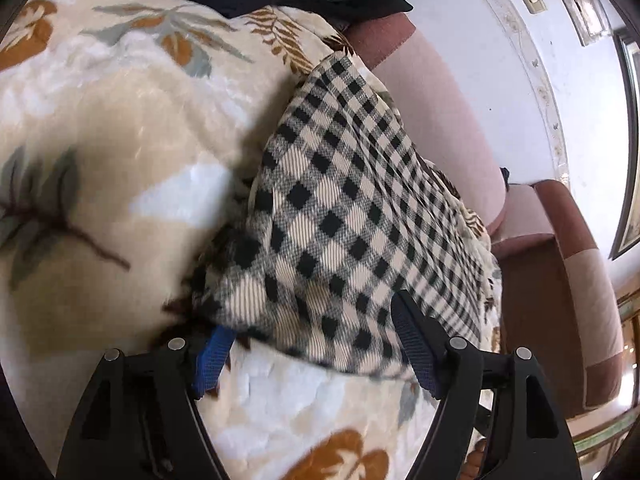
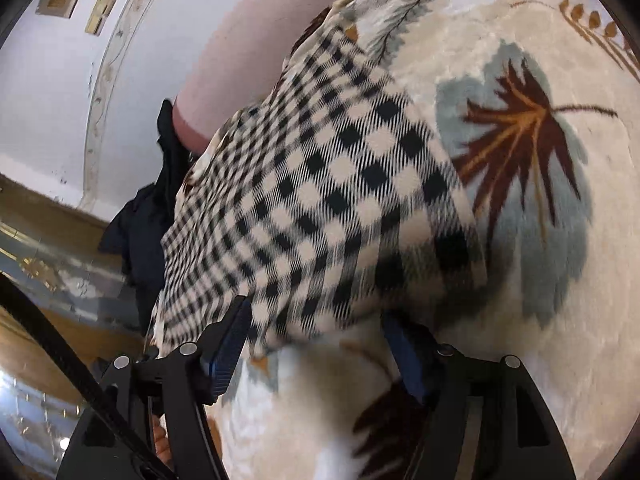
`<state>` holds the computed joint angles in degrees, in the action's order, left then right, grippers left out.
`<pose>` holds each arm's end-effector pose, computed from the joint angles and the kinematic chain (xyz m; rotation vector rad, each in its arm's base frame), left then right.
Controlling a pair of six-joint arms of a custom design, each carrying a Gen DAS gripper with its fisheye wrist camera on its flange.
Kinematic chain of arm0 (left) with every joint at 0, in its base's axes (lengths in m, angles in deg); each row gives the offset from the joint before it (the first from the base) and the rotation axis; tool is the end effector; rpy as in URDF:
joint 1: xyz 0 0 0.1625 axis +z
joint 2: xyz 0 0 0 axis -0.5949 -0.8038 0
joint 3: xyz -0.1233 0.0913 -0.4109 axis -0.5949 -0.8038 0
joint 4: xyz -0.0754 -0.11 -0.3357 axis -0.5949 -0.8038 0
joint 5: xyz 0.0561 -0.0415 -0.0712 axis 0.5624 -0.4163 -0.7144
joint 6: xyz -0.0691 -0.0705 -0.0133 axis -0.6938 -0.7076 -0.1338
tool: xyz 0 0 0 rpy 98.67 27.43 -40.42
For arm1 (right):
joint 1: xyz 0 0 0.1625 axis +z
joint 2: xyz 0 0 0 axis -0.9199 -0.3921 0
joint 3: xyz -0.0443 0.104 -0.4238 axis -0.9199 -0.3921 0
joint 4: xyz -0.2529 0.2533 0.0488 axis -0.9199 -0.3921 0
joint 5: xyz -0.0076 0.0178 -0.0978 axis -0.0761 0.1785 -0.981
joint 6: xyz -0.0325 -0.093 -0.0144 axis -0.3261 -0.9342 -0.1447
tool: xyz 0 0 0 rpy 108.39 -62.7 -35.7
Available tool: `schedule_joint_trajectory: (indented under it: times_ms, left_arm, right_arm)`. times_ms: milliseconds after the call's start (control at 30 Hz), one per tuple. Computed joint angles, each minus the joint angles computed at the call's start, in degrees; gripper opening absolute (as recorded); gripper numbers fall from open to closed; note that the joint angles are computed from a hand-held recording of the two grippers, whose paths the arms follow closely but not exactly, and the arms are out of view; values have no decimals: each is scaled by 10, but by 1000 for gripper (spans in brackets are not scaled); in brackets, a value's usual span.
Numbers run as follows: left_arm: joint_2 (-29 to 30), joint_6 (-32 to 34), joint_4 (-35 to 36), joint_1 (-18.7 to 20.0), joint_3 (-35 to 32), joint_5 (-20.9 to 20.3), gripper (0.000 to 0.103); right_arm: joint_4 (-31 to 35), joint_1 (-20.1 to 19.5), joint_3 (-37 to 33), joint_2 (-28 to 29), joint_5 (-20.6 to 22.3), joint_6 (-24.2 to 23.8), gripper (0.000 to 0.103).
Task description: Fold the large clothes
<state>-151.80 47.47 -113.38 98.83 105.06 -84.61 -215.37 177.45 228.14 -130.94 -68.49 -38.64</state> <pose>-0.0575 -0.4570 0.3207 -0.0052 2.9781 -0.7987 0.2185 -0.3307 0.1844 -0.5337 -2.7532 1.1908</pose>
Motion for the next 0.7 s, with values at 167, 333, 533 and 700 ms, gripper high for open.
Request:
schedule_joint_trajectory:
  times_ms: [167,333,533,700]
  left_arm:
    - [28,19,-5,-5,-19,26,76]
    - [48,-7,-5,-6,-35,37,77]
    - [45,-27,74,-36,-56,89,7]
    - [-15,-26,92,-82,-24,103,6]
  right_arm:
    - [-26,-23,-10,0,5,-29,72]
    - [-15,-35,-40,5,0,-58,64]
    - [22,-58,-46,-22,45,-66,12]
    - [32,-34,-15,-67,39,-79,9]
